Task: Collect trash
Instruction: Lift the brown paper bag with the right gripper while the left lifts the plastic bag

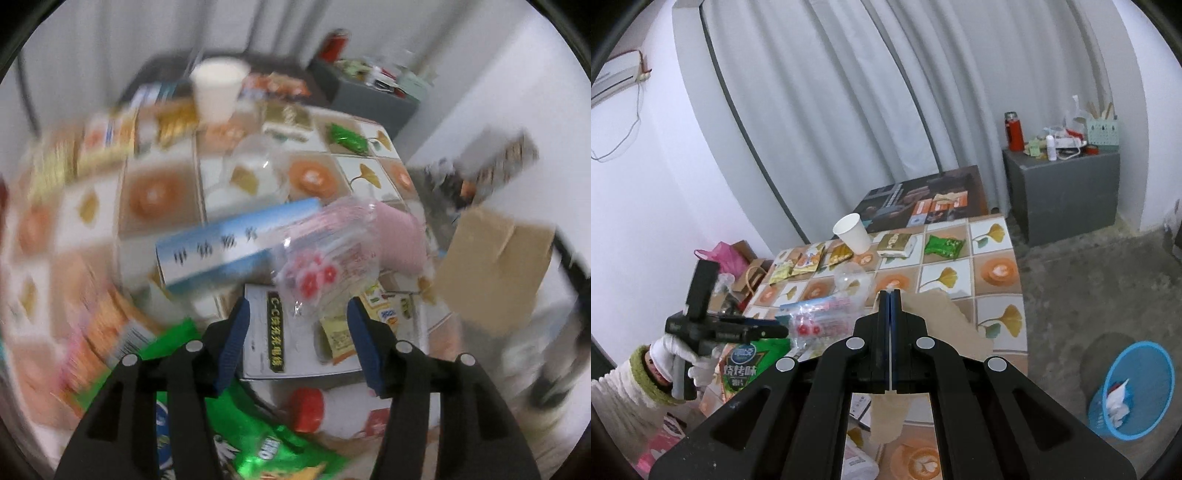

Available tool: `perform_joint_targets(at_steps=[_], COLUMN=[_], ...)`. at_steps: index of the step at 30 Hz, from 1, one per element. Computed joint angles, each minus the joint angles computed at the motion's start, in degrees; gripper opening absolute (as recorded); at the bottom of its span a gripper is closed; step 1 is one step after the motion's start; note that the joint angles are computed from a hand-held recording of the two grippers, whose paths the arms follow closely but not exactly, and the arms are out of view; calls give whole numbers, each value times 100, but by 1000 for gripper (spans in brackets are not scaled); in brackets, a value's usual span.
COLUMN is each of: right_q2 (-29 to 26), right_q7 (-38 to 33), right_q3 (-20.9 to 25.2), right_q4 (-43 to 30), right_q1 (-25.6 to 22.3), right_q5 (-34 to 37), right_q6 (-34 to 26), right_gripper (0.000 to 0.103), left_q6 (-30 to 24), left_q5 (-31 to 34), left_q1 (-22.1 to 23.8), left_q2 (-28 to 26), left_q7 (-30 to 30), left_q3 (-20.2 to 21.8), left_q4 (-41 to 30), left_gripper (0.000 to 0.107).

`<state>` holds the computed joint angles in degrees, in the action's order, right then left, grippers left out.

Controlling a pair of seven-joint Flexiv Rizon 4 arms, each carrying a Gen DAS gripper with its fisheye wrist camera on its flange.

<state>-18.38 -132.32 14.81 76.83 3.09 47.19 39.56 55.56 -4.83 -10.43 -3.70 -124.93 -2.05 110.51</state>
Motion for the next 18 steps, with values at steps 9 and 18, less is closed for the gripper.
perform_joint_targets(at_steps=[9,18], right_q2=[-2,-25], right_q7=[-9,19], right_q3=[-25,-27], right_q4=[-27,-38], right_q1=[-46,-55], right_q5=[30,20], right_q6=[-139,-211], right_gripper=[0,0], left_q6=[692,743], left_q5=[-1258,-1174], left_q1=[8,-3], left_q2=[-168,-300], left_q7=[231,175], left_q3=[-84,-69], left_q4=[387,304], left_gripper=[53,50])
